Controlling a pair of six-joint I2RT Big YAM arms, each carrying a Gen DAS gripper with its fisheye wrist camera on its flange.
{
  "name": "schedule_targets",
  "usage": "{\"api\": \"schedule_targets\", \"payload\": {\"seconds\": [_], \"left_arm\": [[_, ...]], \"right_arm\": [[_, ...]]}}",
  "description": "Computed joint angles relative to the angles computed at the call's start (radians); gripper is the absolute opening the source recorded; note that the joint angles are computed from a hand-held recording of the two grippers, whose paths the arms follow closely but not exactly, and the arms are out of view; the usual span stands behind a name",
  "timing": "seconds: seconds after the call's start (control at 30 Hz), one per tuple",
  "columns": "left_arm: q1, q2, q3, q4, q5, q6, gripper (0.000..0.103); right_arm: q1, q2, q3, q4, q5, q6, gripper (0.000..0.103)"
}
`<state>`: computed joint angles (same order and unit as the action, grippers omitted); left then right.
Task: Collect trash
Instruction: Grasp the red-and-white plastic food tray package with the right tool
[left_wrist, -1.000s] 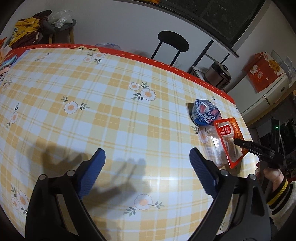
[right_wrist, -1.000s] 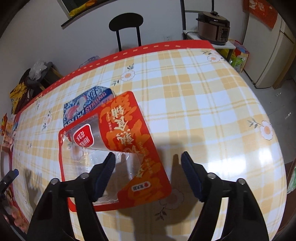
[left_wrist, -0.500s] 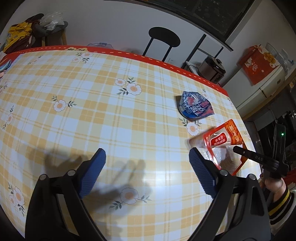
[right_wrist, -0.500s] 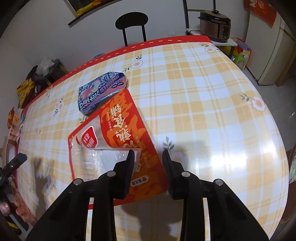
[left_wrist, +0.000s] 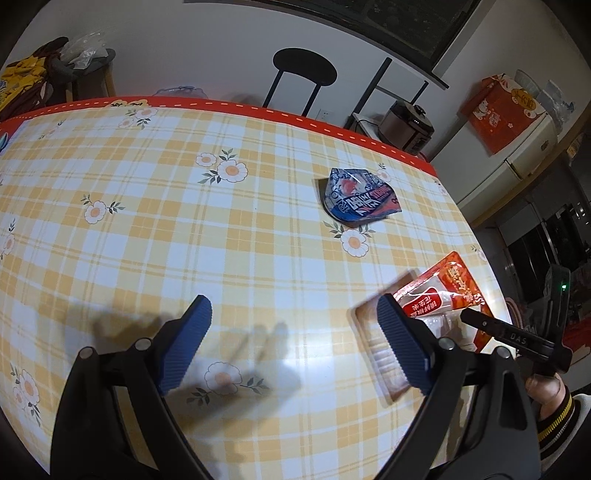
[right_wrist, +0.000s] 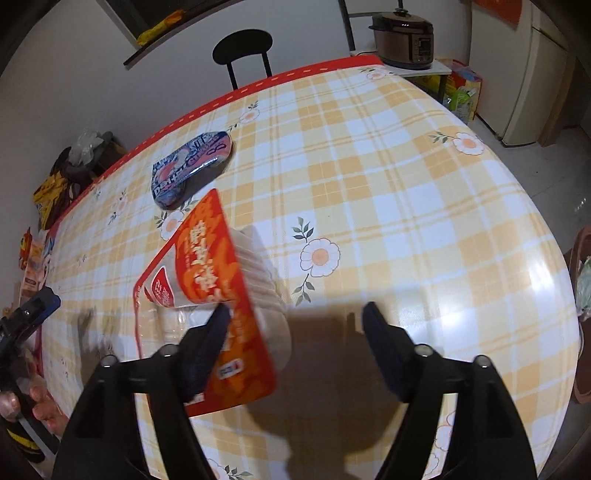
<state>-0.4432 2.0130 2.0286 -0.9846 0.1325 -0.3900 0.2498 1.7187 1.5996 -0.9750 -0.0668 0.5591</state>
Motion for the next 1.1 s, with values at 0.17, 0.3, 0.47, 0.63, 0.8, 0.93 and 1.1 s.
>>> {"api": "schedule_targets", "payload": {"seconds": [0.17, 0.3, 0.47, 0.63, 0.8, 0.93, 1.1], "left_arm": [[0.002, -0.012, -0.019, 0.013, 0.005, -0.004, 0.089], [0.003, -0.019, -0.033, 0.015, 0.012, -0.005, 0.089], [0.009, -0.034, -0.055, 0.024, 0.014, -0.006, 0.089], [0.015, -0.043, -0.071, 0.039, 0.017, -0.012, 0.089], [0.016, -0.051, -0.091, 0.052, 0.028, -0.022, 0.089], [0.012, -0.056, -0.103, 0.052, 0.031, -0.020, 0.089], [0.011, -0.064, -0.114, 0.052, 0.027, -0.014, 0.089]], "right_arm": [[0.010, -0.035, -0.040, 0.014, -0.027, 0.056, 0.077], [0.012, -0.026, -0.039, 0.000, -0.042, 0.053, 0.077], [0.011, -0.028, -0.028, -0.009, -0.059, 0.067, 0.076], [0.040, -0.099, -0.080, -0.058, 0.012, 0.167, 0.082], [0.051, -0.165, -0.189, -0.022, -0.108, 0.348, 0.082], [0.058, -0.147, -0.195, 0.035, -0.171, 0.388, 0.078], [0.039, -0.100, -0.145, 0.071, -0.158, 0.389, 0.057]]}}
